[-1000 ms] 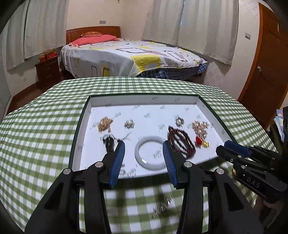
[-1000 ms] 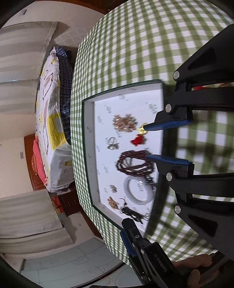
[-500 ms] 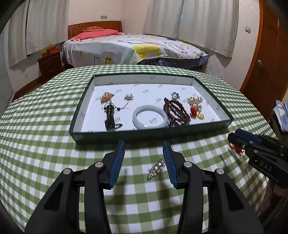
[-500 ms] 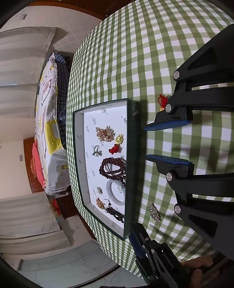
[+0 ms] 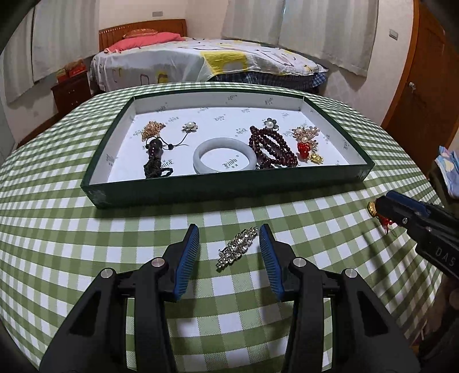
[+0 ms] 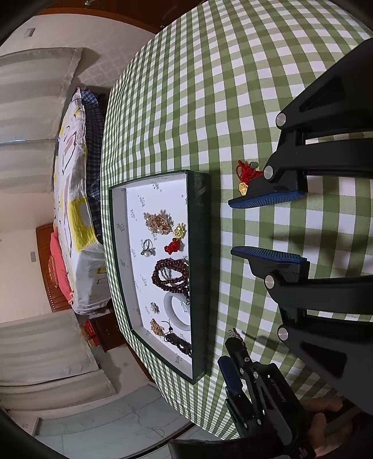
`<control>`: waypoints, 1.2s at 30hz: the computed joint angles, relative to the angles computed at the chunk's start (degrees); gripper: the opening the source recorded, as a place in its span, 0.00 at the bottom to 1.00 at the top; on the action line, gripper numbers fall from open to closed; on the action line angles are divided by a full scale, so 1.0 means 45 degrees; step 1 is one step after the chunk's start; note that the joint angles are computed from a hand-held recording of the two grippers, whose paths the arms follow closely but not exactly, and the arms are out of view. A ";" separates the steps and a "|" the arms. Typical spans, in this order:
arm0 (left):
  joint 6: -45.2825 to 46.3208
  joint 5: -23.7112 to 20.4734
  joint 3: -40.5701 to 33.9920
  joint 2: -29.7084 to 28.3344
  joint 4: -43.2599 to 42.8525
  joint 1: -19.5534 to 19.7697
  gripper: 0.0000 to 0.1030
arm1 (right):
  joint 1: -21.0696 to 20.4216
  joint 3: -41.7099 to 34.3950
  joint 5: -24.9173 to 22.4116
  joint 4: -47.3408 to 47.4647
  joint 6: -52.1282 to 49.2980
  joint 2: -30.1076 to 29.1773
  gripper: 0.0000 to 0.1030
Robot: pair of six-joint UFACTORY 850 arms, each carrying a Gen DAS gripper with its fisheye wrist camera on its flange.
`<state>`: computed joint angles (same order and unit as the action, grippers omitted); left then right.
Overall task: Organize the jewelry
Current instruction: 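Withdraw both tools and move the left tool to the rhinestone bar brooch, then grasp the rhinestone bar brooch with the left tool while the right tool grasps the red-knot gold charm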
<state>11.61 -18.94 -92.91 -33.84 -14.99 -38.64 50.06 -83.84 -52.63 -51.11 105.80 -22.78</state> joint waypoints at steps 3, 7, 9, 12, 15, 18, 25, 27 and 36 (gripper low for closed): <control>0.0347 -0.0434 -0.0268 -0.0199 -0.0273 0.0009 0.40 | -0.0003 -0.0011 0.0001 0.0021 -0.0037 -0.0018 0.27; 0.0643 -0.0670 -0.0411 -0.0307 -0.0545 0.0045 0.31 | -0.0019 -0.0078 -0.0031 0.0083 -0.0128 -0.0069 0.27; 0.0580 -0.0692 -0.0422 -0.0309 -0.0337 0.0033 0.24 | -0.0016 -0.0082 -0.0036 0.0103 -0.0132 -0.0079 0.27; 0.0530 -0.0706 -0.0415 -0.0295 -0.0101 0.0038 0.15 | -0.0013 -0.0138 -0.0046 0.0164 -0.0204 -0.0137 0.27; 0.0466 -0.0716 -0.0441 -0.0309 0.0070 0.0037 0.12 | -0.0007 -0.0160 -0.0069 0.0221 -0.0269 -0.0163 0.27; 0.0200 -0.0592 -0.0317 -0.0222 0.0336 0.0048 0.12 | 0.0004 -0.0128 -0.0128 0.0197 -0.0225 -0.0133 0.27; -0.0594 -0.0171 0.0238 0.0225 0.0975 0.0242 0.12 | -0.0040 0.0027 -0.0197 0.0305 -0.0168 -0.0031 0.27; -0.0921 -0.0046 0.0365 0.0342 0.1200 0.0314 0.12 | -0.0054 0.0040 -0.0183 0.0361 -0.0199 -0.0032 0.27; -0.2477 0.0195 0.0565 0.0572 0.2376 0.0614 0.12 | -0.0141 0.0078 -0.0315 0.0589 -0.0344 -0.0021 0.27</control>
